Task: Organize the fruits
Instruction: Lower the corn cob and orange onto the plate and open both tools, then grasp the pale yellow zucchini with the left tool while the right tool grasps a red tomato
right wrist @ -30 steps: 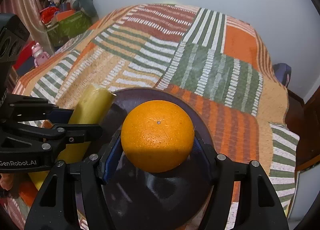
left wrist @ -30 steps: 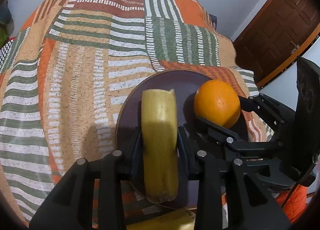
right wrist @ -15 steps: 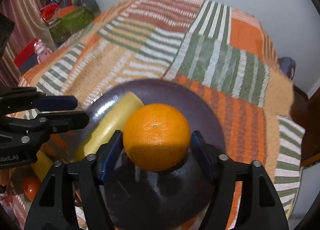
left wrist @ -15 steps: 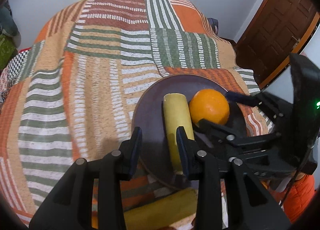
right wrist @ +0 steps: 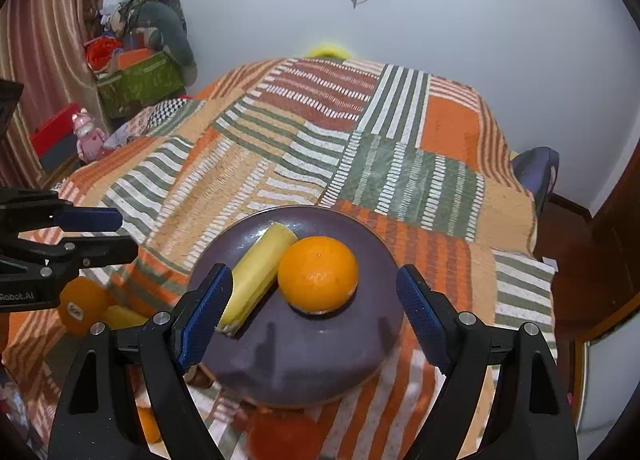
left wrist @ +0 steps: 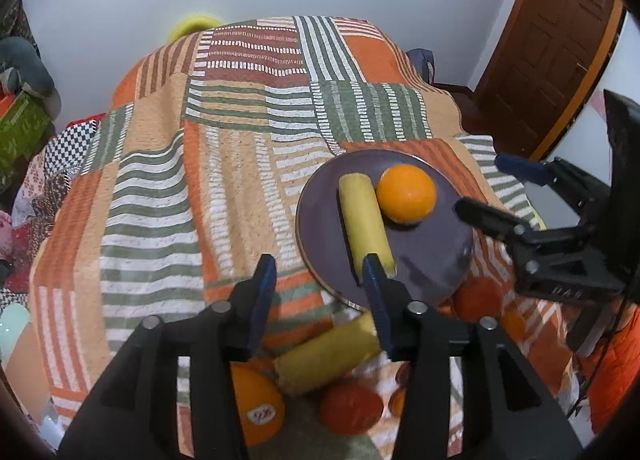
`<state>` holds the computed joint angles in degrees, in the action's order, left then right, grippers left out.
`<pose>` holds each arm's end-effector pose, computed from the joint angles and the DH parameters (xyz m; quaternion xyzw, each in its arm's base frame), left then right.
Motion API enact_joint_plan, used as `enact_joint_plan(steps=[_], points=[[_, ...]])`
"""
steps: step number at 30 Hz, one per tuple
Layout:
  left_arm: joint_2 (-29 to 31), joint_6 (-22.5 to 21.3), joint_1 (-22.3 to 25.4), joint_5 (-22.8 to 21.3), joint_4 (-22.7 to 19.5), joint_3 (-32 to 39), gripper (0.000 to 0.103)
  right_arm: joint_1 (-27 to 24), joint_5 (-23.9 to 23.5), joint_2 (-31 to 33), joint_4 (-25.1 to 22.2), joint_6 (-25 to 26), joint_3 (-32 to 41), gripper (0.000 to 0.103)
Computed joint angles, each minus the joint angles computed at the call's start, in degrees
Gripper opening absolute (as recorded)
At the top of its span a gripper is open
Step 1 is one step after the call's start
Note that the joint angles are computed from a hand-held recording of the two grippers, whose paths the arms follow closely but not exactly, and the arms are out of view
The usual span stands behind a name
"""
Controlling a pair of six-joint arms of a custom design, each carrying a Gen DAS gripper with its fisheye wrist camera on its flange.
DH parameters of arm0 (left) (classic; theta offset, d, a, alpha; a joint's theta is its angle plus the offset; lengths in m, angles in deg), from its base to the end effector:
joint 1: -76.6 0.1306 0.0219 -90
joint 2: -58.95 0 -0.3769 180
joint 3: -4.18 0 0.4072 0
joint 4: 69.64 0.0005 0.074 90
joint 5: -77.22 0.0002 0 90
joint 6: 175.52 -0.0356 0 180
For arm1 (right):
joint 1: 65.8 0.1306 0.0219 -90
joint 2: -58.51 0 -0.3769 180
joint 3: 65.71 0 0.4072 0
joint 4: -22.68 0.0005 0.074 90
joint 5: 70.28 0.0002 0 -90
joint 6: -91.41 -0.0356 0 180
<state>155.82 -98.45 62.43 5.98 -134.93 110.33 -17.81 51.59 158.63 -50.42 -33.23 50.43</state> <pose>0.5099 -0.1411 0.4810 0.2674 0.9061 -0.1590 0.2867 0.3731 0.3853 0.5264 -0.0299 0.9250 -0.0179 0.3785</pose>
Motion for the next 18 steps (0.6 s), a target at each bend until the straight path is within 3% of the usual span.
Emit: enact_joint_plan(steps=[8,18], points=[[-4.35,-3.03,0.46,-0.13,-0.73,-5.78,0.056,3.5,3.57,-2.85,-0.8,-4.37,-3.26,0.082],[-4.66,-5.95,-1.27,-1.94,-2.84,-10.73,0.056,6.31,2.88,-5.33,-1.6,-10.61,-9.07,0.082]])
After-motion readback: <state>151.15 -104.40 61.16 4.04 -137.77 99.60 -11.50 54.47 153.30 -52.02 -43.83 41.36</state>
